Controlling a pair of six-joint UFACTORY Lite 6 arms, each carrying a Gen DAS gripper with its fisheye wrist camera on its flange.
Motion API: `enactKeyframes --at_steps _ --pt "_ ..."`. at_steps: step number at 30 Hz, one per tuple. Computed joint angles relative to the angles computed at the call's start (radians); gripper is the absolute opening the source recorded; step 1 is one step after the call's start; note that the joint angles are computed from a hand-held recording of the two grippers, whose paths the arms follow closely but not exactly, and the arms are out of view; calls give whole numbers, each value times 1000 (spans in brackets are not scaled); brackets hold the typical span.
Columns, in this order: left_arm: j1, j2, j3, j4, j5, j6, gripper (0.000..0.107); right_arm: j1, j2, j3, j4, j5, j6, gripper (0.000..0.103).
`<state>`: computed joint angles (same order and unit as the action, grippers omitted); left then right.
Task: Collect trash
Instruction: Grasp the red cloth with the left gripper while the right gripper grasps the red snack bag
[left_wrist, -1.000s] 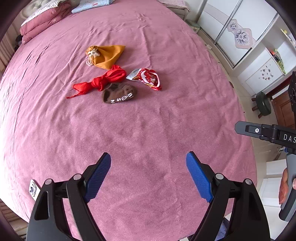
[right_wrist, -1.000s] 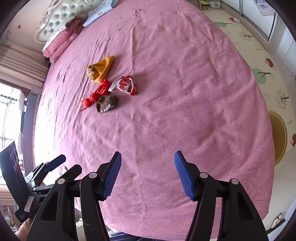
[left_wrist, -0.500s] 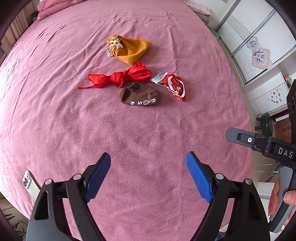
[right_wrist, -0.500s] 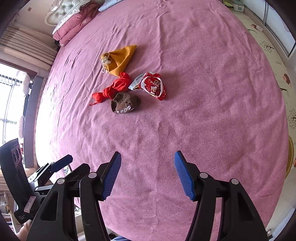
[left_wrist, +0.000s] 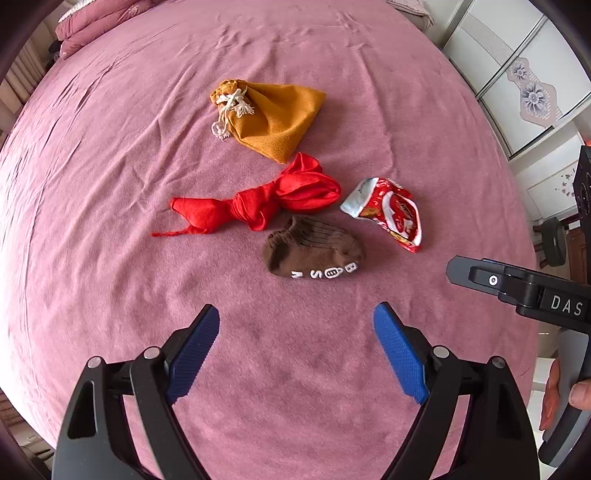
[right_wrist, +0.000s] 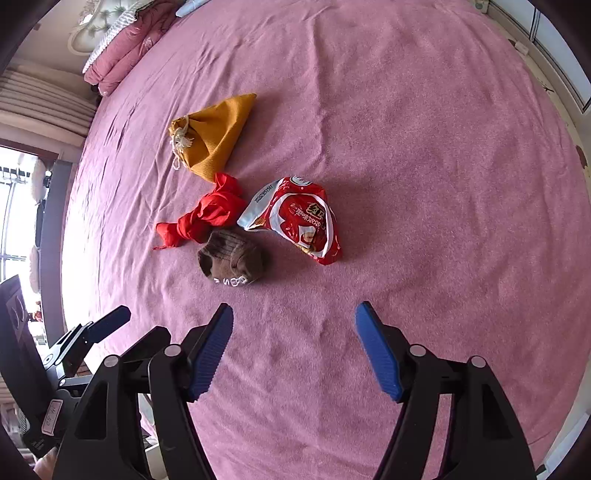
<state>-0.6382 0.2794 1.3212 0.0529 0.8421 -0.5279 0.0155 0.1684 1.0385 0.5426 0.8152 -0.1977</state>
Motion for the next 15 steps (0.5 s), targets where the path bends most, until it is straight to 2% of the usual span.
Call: enactKeyframes --at_steps 10,15 --pt "145 234 200 27 -1 217 86 64 359 265 -44 -71 102 80" --pt "172 318 270 23 2 272 86 74 470 366 -92 -87 192 88"
